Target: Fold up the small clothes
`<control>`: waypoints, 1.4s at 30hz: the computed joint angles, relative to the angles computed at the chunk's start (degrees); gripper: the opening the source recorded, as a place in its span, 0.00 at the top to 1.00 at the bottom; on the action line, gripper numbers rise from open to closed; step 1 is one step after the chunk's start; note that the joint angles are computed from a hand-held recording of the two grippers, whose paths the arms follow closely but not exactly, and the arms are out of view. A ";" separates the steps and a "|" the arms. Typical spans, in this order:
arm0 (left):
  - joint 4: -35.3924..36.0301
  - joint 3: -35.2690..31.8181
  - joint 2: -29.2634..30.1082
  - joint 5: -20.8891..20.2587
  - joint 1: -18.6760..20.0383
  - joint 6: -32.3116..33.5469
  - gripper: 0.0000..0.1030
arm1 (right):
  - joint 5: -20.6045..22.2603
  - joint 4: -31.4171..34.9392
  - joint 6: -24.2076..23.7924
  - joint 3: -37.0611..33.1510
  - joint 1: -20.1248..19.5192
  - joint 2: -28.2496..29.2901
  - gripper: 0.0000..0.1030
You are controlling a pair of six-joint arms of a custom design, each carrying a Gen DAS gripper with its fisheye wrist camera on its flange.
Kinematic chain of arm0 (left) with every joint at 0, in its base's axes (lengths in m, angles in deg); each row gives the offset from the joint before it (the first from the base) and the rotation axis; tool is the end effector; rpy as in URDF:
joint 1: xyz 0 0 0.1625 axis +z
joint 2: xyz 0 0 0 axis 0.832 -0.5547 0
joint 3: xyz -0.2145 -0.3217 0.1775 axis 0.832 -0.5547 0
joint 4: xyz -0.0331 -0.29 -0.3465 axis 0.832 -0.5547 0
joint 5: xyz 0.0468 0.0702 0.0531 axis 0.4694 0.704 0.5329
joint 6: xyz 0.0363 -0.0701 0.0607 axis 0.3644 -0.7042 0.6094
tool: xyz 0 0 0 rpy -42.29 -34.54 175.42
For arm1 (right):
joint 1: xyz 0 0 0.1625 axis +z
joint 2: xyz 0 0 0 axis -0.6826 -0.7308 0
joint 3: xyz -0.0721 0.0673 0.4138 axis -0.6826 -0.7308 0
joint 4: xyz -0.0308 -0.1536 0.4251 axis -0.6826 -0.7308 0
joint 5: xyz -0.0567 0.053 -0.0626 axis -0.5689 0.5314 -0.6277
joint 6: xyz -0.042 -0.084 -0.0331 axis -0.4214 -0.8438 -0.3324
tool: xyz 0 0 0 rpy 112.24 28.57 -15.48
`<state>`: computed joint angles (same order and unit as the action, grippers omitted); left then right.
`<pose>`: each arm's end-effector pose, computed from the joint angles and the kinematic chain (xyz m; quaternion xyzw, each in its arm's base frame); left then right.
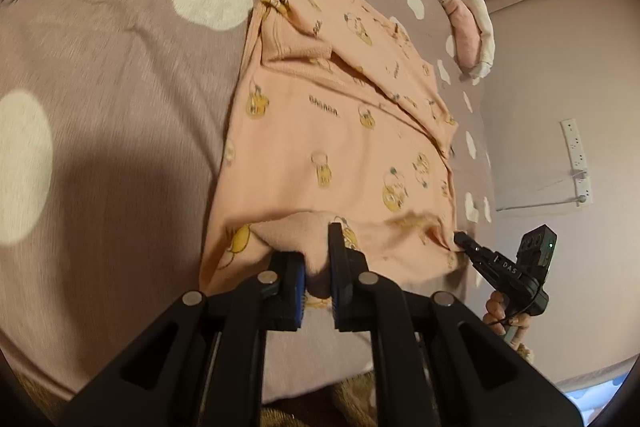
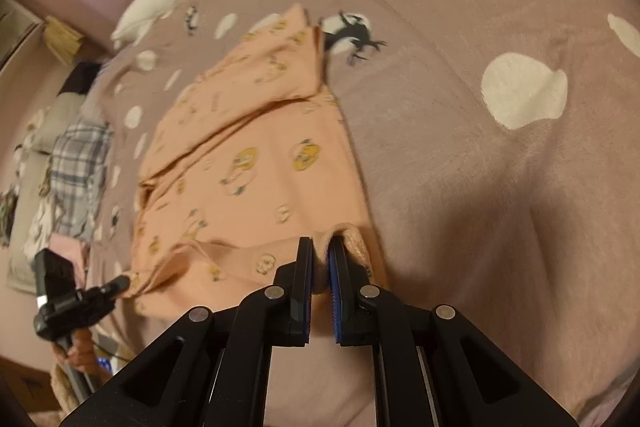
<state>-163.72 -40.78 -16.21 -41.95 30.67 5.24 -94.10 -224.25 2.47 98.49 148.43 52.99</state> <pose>0.0909 -0.8731 0.3862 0.0889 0.9931 -0.0734 0.0200 0.2927 -0.7454 -0.0178 -0.1134 -0.9213 0.3427 0.1445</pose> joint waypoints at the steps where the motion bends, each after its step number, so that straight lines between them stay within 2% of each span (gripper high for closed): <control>1: -1.80 0.91 -0.21 0.48 -0.22 0.81 0.91 | -0.43 0.57 -0.16 -0.49 -0.06 0.24 0.91; 6: -5.12 2.14 -0.10 2.68 -0.96 3.85 0.89 | -1.36 -0.39 -0.40 -0.94 -0.05 0.46 0.91; 9: -5.12 0.31 0.93 3.70 -0.92 2.75 0.78 | -5.17 -4.10 -1.88 -0.97 0.64 0.80 0.91; 11: -8.82 1.93 -0.10 5.48 -1.08 3.03 0.70 | -8.38 -5.28 -2.55 -1.37 1.14 1.02 0.91; 13: -10.69 2.36 -0.63 5.71 -1.07 3.73 0.65 | -9.57 -6.02 -2.96 -0.97 1.32 0.59 0.91; 18: -14.71 4.29 -2.16 10.16 -1.50 5.36 0.45 | -13.41 -4.73 -5.07 -0.43 2.25 -0.08 0.88; 19: -15.76 5.22 -2.59 11.23 -1.65 5.83 0.40 | -13.91 -4.37 -5.49 -0.37 2.43 -0.11 0.82; 20: -17.11 6.39 -3.10 12.59 -1.88 6.93 0.36 | -14.17 -3.88 -5.65 -0.43 2.53 -0.04 0.68; 22: -18.70 8.15 -3.71 14.08 -2.30 8.81 0.32 | -14.39 -2.69 -6.18 -1.10 2.72 0.50 0.57; 25: -18.79 9.00 -3.68 14.46 -2.62 11.45 0.31 | -13.94 -0.81 -7.70 -2.85 2.75 1.80 0.57; 29: -20.64 10.94 -3.53 17.01 -3.49 14.80 0.31 | -13.25 2.00 -8.32 -5.77 2.30 3.59 0.57; 33: -21.43 11.72 -3.21 18.41 -3.97 16.43 0.31 | -16.01 5.33 -9.89 -10.12 2.28 6.27 0.57; 34: -21.98 12.05 -3.20 19.09 -4.16 16.82 0.31 | -16.23 5.43 -10.04 -10.52 2.27 6.54 0.59; 36: -23.31 12.71 -3.24 19.87 -4.51 17.96 0.32 | -16.64 4.81 -10.94 -11.03 2.35 6.95 0.78; 37: -23.71 13.03 -3.39 20.16 -4.63 18.14 0.32 | -17.09 4.69 -11.16 -11.20 2.47 7.11 0.91; 42: -24.98 13.49 -3.56 20.60 -5.27 19.15 0.32 | -17.99 -1.46 -12.75 -9.02 3.26 6.49 0.94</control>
